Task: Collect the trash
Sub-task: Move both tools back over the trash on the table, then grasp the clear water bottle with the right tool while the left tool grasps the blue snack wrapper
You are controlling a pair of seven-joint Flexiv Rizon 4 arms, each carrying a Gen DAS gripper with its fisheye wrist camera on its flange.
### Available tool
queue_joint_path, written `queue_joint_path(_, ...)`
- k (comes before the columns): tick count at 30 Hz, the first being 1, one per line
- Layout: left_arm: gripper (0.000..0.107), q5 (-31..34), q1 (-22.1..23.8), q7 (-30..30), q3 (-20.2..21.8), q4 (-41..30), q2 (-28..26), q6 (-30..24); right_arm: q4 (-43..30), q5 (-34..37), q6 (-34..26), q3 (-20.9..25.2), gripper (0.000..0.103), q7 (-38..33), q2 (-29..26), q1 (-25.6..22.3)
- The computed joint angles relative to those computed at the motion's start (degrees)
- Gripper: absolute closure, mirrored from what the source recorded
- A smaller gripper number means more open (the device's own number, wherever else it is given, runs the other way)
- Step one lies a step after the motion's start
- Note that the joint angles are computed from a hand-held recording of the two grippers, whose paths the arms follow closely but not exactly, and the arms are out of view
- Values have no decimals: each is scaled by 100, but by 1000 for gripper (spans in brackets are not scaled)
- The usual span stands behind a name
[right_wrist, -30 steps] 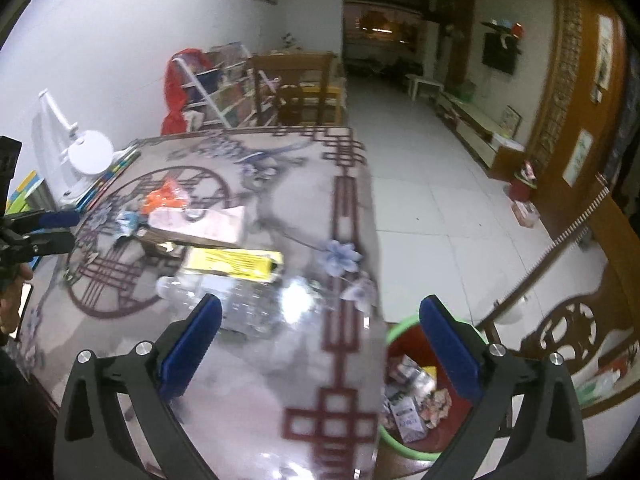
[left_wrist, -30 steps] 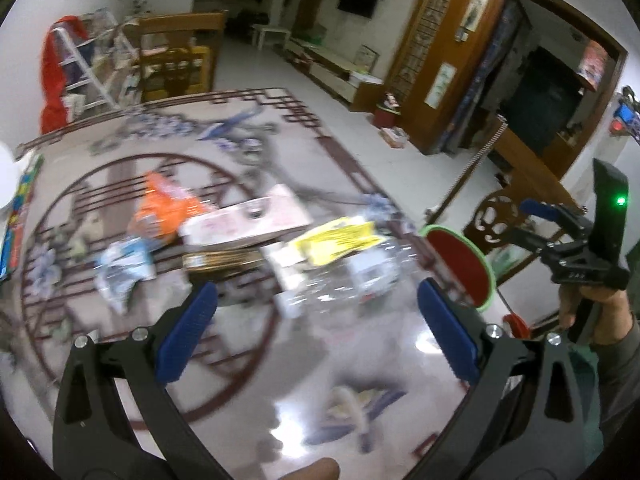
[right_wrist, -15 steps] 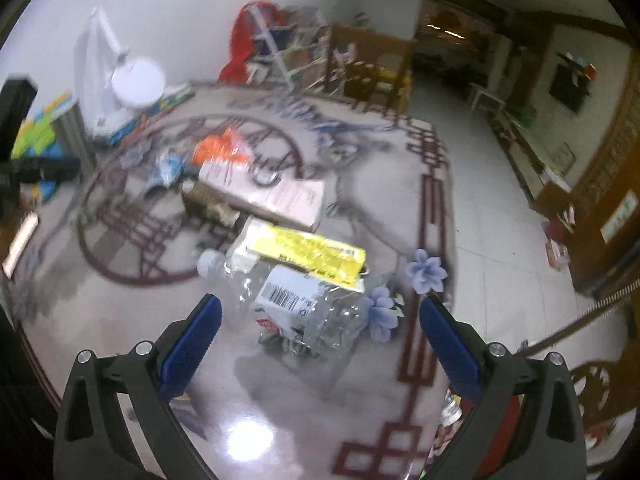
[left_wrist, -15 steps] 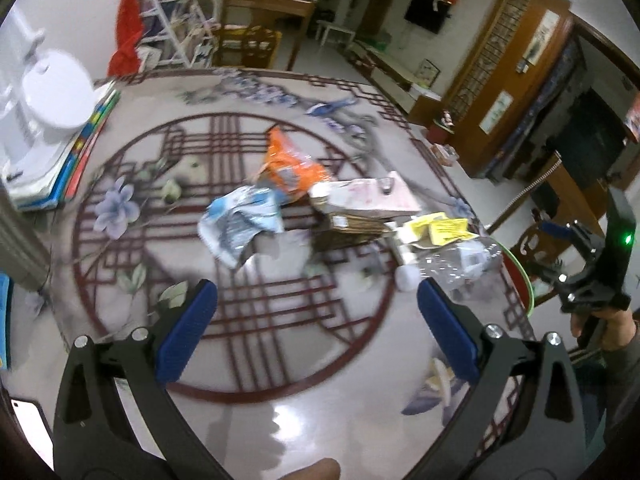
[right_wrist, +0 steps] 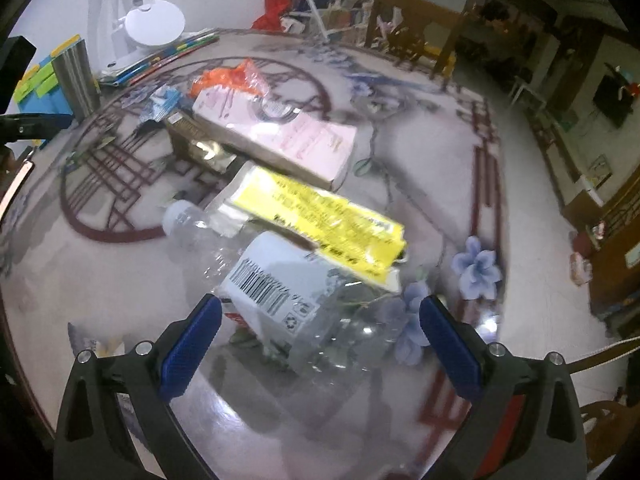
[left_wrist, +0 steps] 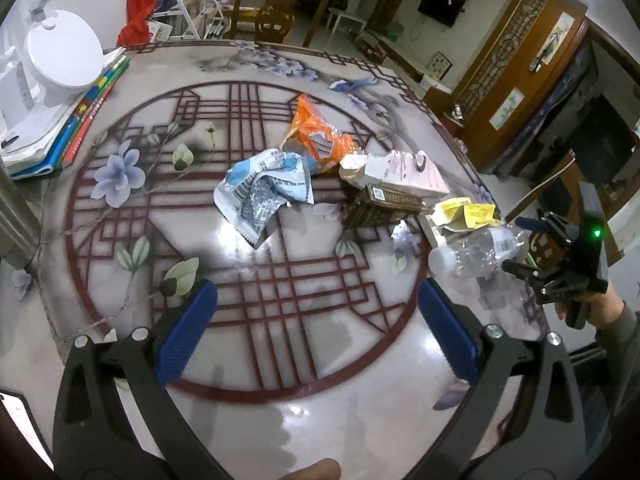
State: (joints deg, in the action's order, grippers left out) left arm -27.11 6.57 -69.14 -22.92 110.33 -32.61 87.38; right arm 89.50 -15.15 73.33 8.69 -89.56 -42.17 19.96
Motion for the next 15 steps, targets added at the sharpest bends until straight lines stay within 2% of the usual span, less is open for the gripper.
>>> queue_joint_path(4, 9, 44, -36, 25, 53, -47, -24, -40, -24, 319, -209, 542, 7, -434, 20, -316)
queue_joint_path(9, 9, 79, -115, 13, 208, -173, -66, -119, 78, 1063, -524, 1381, 7, -1392, 213, -766)
queue_joint_path(13, 9, 158, -320, -38, 480, -401, -138, -269, -88, 1533, -883, 1643, 7, -1981, 208, -862)
queue_joint_path(14, 9, 190, -394, -65, 574, -466, -157, -301, -71, 1557, -855, 1502, 7, -2052, 238, -728)
queue_joint_path(15, 9, 216, -445, -78, 640, -525, -181, -331, 60, 1321, -613, 1173, 7, -1856, 284, -465)
